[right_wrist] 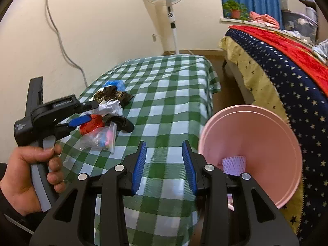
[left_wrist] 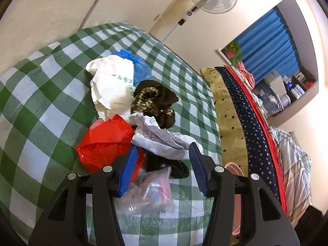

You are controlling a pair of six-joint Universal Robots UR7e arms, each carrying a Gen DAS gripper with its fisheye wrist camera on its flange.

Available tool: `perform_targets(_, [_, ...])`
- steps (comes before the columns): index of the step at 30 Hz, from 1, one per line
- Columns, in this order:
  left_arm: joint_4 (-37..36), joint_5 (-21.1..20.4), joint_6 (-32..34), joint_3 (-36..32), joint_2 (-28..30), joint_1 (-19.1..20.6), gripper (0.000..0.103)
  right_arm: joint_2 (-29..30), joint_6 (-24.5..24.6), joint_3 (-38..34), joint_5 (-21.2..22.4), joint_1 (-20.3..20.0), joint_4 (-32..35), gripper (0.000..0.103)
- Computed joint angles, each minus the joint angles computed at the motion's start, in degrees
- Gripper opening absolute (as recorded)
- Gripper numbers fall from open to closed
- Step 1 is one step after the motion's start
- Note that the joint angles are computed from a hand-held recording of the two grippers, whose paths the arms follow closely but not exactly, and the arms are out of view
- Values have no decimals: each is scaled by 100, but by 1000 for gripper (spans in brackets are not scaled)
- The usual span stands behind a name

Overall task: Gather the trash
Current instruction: 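Move both tools back to the checked bed toward the remaining trash, then grasp the white tissue with the left tool while the right tool grasps the black strap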

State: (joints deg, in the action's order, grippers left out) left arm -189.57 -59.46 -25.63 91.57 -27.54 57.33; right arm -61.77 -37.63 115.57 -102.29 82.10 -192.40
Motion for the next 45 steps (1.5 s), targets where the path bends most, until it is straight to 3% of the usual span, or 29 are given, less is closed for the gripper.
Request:
perform_targets(3, [71, -14, -88, -56, 12, 54, 49, 183, -65, -122, -26, 62, 63, 37])
perform_targets(7, [91, 18, -29, -85, -3, 67, 19, 433, -68, -334, -14, 135, 155, 37])
perform_targets(10, [142, 299, 83, -54, -59, -24, 13, 657, -23, -550, 17, 194, 253, 37])
perform_targets(16, [32, 757, 337, 76, -207, -170, 12, 1132, 44, -1058, -4, 293, 499, 37])
perform_targets(26, [115, 1112, 635, 161, -348, -271, 12, 1736, 125, -1776, -226, 402, 975, 37])
perform_targets(28, [116, 1131, 628, 184, -371, -274, 12, 1817, 170, -1904, -325, 413, 1085, 27])
perform_targets(30, [130, 1148, 607, 208, -402, -279, 12, 1814, 263, -1956, -271, 395, 1266, 13])
perform_targets(32, [119, 1179, 614, 232, -416, -297, 12, 1782, 237, -1926, -251, 405, 1247, 10])
perform_targets(45, [-34, 1408, 996, 424, -493, -513, 12, 1207, 356, -1373, -225, 499, 660, 9])
